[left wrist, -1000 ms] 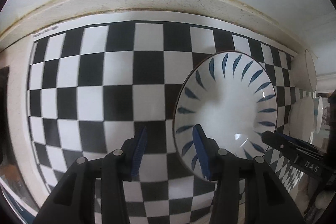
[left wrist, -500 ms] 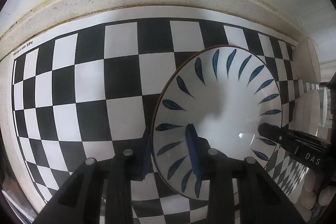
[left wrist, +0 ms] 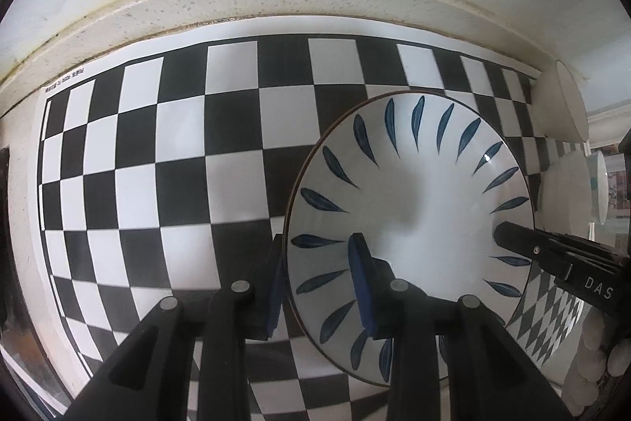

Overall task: Organize plates and bowls
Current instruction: 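Close both tools on the blue-striped plate rim, then carry the blue-striped plate and lower it onto the plate stack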

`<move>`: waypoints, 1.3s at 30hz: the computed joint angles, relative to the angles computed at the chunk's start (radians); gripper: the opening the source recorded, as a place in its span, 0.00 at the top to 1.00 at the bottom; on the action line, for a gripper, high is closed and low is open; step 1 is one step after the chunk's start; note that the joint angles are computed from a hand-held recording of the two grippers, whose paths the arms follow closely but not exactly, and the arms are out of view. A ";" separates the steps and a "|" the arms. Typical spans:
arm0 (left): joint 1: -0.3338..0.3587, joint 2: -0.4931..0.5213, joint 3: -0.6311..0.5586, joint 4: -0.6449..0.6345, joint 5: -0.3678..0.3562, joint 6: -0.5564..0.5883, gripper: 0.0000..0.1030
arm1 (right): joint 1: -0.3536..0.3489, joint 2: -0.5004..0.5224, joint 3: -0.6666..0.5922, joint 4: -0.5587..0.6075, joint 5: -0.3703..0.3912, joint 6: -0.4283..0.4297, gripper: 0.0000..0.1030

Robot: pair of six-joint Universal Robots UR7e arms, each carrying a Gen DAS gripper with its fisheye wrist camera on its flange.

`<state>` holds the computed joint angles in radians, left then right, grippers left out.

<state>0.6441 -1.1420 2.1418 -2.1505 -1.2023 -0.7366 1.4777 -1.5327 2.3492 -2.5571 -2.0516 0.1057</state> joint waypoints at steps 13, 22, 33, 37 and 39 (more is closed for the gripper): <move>-0.145 -0.179 0.086 0.078 0.033 -0.072 0.73 | 0.112 -0.190 0.094 0.061 0.012 0.036 0.84; -0.283 -0.278 0.123 0.140 0.024 -0.162 0.73 | 0.220 -0.360 0.179 0.133 0.019 0.115 0.84; -0.418 -0.381 0.182 0.214 -0.034 -0.247 0.73 | 0.278 -0.617 0.232 0.350 0.017 0.162 0.84; -0.449 -0.395 0.210 0.218 -0.073 -0.276 0.73 | 0.269 -0.715 0.250 0.447 0.019 0.158 0.84; -0.459 -0.396 0.229 0.213 -0.094 -0.285 0.73 | 0.244 -0.754 0.267 0.473 0.025 0.137 0.84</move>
<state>0.1848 -1.5377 2.3710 -1.9377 -1.2965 -1.0216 1.7220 -2.2863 2.6163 -2.0843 -2.0268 0.2429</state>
